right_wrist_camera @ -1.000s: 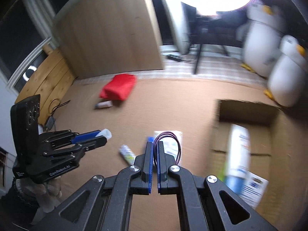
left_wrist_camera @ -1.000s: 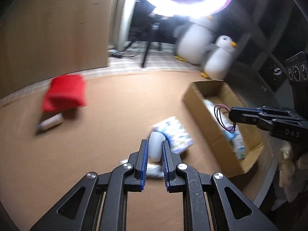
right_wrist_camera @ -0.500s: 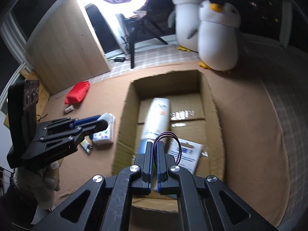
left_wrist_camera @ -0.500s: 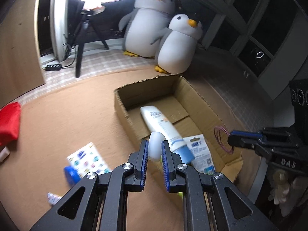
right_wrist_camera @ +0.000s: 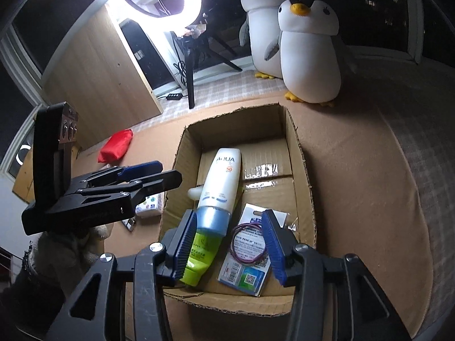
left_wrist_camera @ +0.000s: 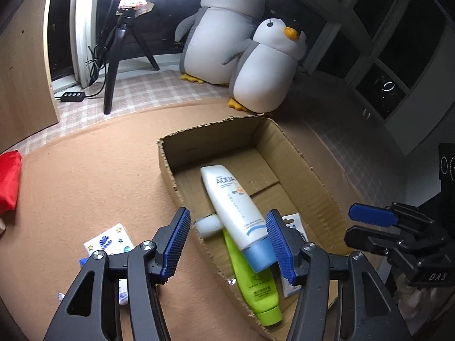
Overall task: Organize objects
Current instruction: 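Open the right tool over the box while the left tool drops the white block in, then lower the left tool onto the patterned lighter and close its fingers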
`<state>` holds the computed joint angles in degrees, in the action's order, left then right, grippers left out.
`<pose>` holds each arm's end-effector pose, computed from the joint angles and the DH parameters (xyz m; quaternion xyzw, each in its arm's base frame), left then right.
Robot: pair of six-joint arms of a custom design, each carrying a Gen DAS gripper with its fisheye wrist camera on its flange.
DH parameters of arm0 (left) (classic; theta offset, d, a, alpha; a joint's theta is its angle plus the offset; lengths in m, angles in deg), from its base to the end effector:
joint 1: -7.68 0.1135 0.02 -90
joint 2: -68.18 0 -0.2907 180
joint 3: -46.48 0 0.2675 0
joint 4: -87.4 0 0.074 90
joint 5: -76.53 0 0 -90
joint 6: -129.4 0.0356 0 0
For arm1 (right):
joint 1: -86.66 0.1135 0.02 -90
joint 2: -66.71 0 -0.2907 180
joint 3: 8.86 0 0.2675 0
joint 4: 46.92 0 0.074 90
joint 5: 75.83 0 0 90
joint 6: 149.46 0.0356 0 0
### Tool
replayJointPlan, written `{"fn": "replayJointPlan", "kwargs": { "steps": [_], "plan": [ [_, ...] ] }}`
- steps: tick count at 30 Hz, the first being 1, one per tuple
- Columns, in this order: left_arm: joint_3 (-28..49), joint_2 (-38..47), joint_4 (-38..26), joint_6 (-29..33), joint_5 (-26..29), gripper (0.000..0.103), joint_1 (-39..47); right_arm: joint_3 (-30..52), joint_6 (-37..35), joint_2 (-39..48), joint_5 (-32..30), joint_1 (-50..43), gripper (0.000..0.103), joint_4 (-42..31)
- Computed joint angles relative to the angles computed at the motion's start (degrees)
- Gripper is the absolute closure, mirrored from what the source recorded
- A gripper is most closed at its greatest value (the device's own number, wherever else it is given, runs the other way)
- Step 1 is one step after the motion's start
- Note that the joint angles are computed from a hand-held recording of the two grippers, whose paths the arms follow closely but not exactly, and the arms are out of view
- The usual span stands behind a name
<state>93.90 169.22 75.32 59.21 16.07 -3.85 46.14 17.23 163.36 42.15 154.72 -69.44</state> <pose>0.2684 -0.0727 0.0878 0.3070 0.8957 -0.2339 0.2210 0.1274 0.2716 0.1296 0.1250 0.9390 0.1353 0.2902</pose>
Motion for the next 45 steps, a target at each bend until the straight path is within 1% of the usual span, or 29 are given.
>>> {"fn": "replayJointPlan", "kwargs": {
  "steps": [7,10,13,17,19,22,25,30,32,35,37,42,44,45],
  "plan": [
    [-0.45,-1.12,-2.58,3.73,1.66,0.044,5.07,1.14,0.28,1.54,-0.91,-0.12,0.059,1.37],
    [-0.52,-1.62,-4.32,5.94,2.82,0.044,9.59,2.61,1.06,2.59,-0.6,0.64,0.058,0.83],
    [0.55,-1.44,-7.84,9.75,4.05,0.044,16.3,4.42,1.78,3.6,0.33,1.92,0.056,0.17],
    [4.08,0.64,-13.06,15.65,4.81,0.044,25.52,7.1,2.93,5.4,1.74,3.85,0.05,-0.11],
    [6.74,2.79,-15.06,18.02,4.58,0.044,30.13,8.79,3.56,6.73,2.01,4.56,0.05,-0.27],
    [9.88,5.67,-16.59,19.48,3.69,0.045,33.56,11.61,3.78,8.97,2.45,5.62,0.05,0.11],
    [11.92,8.4,-16.55,21.46,2.0,0.045,35.25,13.91,3.66,11.13,2.18,6.26,0.05,1.4],
    [11.02,10.99,-12.87,22.67,-1.51,0.045,33.54,17.43,3.63,14.57,0.78,6.49,0.05,2.14],
    [10.33,12.0,-10.93,22.67,-2.95,0.046,32.01,18.39,3.93,15.47,0.39,6.71,0.05,2.06],
    [9.01,13.17,-7.79,22.84,-4.92,0.051,30.14,19.51,4.47,16.39,0.0,7.14,0.05,1.28],
    [8.68,14.29,-5.92,22.45,-5.89,0.053,29.27,19.64,5.52,16.63,0.15,7.56,0.05,0.85],
    [6.8,16.15,-0.32,22.57,-8.78,0.055,26.72,19.17,8.06,16.49,0.71,8.41,0.05,0.14],
    [5.65,16.45,2.12,22.98,-9.54,0.057,26.09,19.17,8.54,16.52,0.73,8.57,0.05,-0.07],
    [5.41,16.64,2.51,23.37,-9.6,0.059,26.04,19.25,8.67,16.57,0.68,8.6,0.05,-0.2]
  ]
}}
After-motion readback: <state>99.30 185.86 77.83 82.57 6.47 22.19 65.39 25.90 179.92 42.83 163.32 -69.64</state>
